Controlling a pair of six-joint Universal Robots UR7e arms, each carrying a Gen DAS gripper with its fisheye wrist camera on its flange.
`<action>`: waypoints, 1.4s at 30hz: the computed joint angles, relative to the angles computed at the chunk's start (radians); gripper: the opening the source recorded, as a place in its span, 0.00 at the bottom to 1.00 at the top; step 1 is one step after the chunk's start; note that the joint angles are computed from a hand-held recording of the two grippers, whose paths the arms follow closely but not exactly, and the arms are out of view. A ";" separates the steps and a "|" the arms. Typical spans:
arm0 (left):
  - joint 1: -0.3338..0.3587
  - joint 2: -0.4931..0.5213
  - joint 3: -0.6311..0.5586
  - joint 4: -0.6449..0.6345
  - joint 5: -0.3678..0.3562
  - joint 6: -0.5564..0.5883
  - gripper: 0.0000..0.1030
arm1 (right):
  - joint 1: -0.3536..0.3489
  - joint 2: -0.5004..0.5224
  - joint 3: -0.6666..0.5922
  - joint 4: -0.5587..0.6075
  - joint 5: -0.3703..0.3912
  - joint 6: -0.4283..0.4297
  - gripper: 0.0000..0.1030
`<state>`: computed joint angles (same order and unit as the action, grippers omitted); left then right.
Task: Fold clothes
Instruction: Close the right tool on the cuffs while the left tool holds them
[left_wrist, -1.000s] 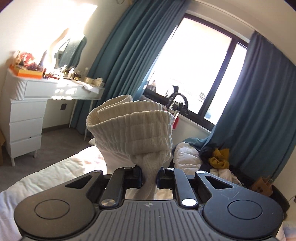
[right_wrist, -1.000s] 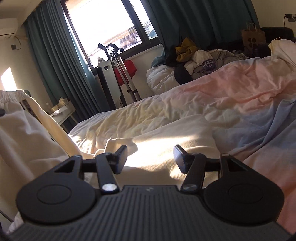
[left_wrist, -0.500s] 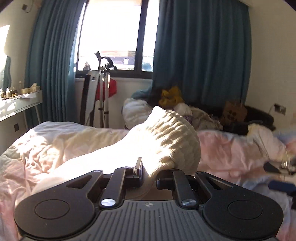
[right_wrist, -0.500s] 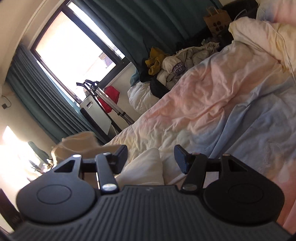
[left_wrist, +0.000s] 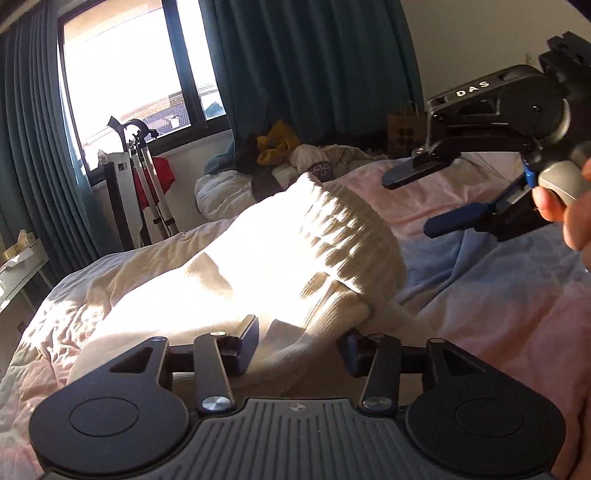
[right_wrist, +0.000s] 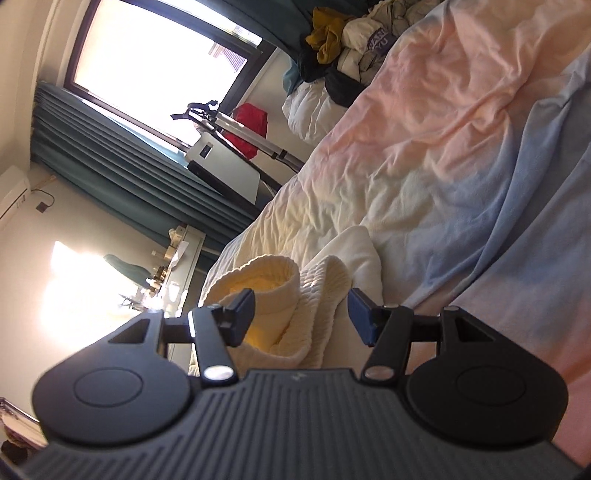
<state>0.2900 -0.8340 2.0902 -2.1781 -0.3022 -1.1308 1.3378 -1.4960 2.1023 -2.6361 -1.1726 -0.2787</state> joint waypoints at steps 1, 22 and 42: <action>-0.010 -0.017 0.031 -0.039 -0.008 0.038 0.69 | 0.005 0.018 -0.012 0.015 0.004 0.013 0.57; -0.061 -0.018 0.282 -0.626 0.028 0.442 0.71 | 0.005 0.153 -0.141 0.122 0.090 0.138 0.57; -0.092 0.003 0.358 -0.950 -0.027 0.682 0.11 | 0.044 0.334 -0.250 0.182 0.048 0.108 0.29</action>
<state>0.1979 -0.8309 2.4486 -3.1276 -0.3294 -0.4490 1.3821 -1.1621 1.8528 -2.4538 -1.1241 -0.1702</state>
